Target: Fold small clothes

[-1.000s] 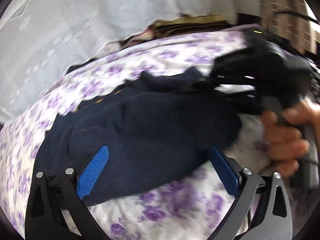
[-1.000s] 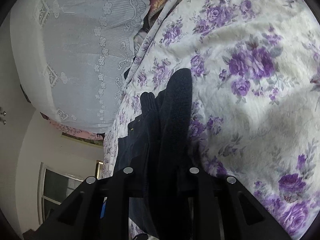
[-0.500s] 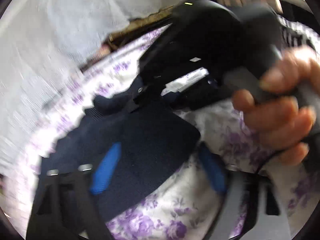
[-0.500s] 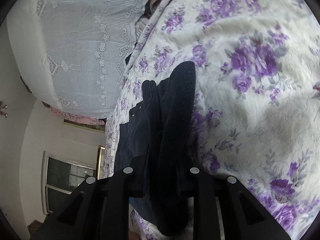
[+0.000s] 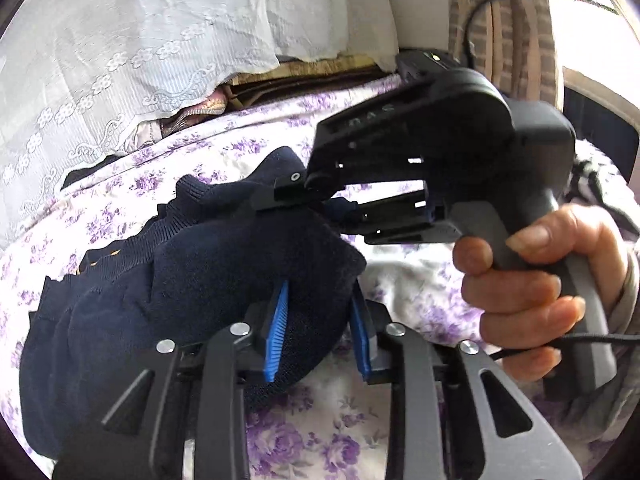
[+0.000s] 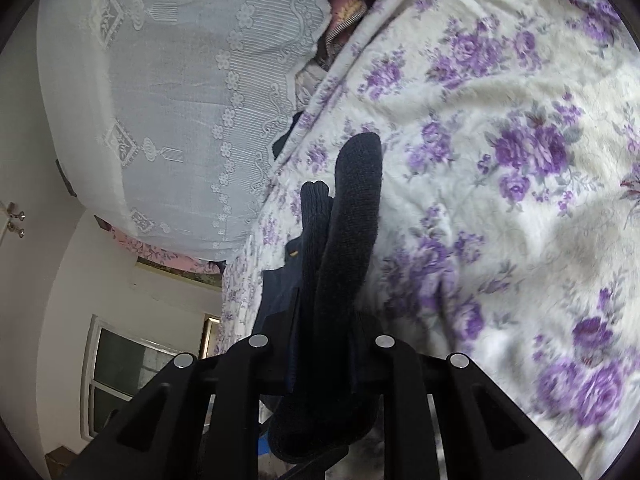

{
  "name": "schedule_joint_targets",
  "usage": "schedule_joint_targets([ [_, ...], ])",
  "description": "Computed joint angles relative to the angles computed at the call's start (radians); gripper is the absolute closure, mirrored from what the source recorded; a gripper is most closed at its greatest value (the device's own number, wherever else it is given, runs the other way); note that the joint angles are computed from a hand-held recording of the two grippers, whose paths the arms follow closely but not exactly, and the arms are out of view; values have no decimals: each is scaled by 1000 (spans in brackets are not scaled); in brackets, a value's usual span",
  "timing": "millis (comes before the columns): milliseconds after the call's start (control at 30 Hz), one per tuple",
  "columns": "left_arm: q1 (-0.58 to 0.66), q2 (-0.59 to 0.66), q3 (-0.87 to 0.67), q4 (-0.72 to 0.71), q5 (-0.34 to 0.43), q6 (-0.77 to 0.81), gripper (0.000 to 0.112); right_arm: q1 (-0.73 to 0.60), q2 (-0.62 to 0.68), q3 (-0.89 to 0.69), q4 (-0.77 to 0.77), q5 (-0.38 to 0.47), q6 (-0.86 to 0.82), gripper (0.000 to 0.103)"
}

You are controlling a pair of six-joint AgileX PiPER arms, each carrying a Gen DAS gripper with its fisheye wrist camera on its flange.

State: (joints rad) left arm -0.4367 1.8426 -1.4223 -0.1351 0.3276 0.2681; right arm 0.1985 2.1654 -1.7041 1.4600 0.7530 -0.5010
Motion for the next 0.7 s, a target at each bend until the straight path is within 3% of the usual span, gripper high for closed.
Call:
schedule_joint_targets([
  [200,28,-89,98,-205,-60,175,92,45,-60,25,13,-60,-15,84],
  [333,75,-155,156,-421,-59,370,97,94,-70,-35,-80,-107,71,84],
  [500,168,-245,234,-689,-51,617,97,169,-11,-248,-326,-112,322,84],
  [700,326,-312,293,-969,44,861,97,260,78,-499,-620,-75,617,84],
])
